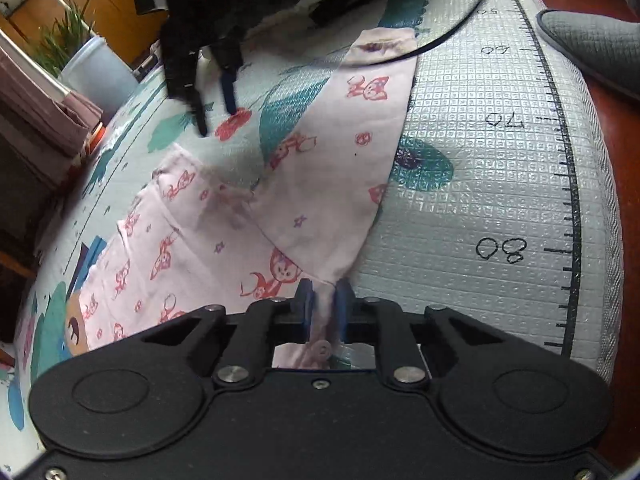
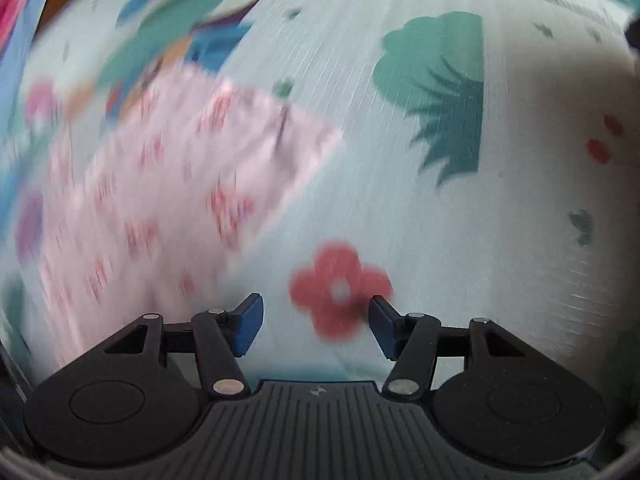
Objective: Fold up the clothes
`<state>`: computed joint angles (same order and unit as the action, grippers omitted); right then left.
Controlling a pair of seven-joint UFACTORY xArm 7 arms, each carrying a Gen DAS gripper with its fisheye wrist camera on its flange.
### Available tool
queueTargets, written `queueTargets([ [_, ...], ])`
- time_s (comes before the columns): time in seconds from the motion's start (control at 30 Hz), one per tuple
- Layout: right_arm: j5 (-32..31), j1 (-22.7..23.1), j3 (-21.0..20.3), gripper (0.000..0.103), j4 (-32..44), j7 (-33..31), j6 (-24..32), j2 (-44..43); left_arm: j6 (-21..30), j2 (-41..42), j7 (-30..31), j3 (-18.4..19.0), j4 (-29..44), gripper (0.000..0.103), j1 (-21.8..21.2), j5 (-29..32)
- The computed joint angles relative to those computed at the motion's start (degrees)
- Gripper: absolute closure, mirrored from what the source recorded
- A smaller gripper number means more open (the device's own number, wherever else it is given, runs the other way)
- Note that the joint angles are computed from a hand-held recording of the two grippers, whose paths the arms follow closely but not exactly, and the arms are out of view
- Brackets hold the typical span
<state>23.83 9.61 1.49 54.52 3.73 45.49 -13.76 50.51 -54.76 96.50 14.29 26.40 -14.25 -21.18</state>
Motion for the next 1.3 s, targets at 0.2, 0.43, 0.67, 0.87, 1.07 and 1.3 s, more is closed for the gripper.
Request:
queueTargets([
  [0.2, 8.3, 0.3, -0.4, 0.045, -1.5, 5.6, -12.4, 3.3, 2.4, 1.0, -3.2, 0.0, 1.4, 0.096, 1.2, -0.9],
  [0.43, 4.0, -0.1, 1.2, 0.066, 5.0, 7.7, -13.0, 10.0, 3.5, 2.1, -5.1, 0.1, 2.1, 0.097, 1.8, -1.7],
  [0.67, -6.2, 0.0, 3.2, 0.099, 6.7, 16.2, -15.0, 11.9, 4.6, 2.7, -6.3, 0.4, 2.8, 0.098, 2.2, -2.9],
  [0.87, -10.0, -0.3, 3.0, 0.099, 11.6, 20.4, -8.3, 12.2, 6.9, 5.1, -11.7, 1.7, 5.8, 0.099, 4.0, -5.7],
  [1.07, -14.8, 0.5, 3.7, 0.099, 24.3, 21.0, 2.3, 18.8, 11.5, 10.7, -19.0, 3.9, 10.7, 0.099, 7.2, -9.4],
  [1.3, -20.1, 3.5, 4.2, 0.099, 38.6, 23.9, 9.6, 29.3, 14.2, 18.2, -32.0, 3.5, 14.8, 0.100, 12.8, -13.0],
])
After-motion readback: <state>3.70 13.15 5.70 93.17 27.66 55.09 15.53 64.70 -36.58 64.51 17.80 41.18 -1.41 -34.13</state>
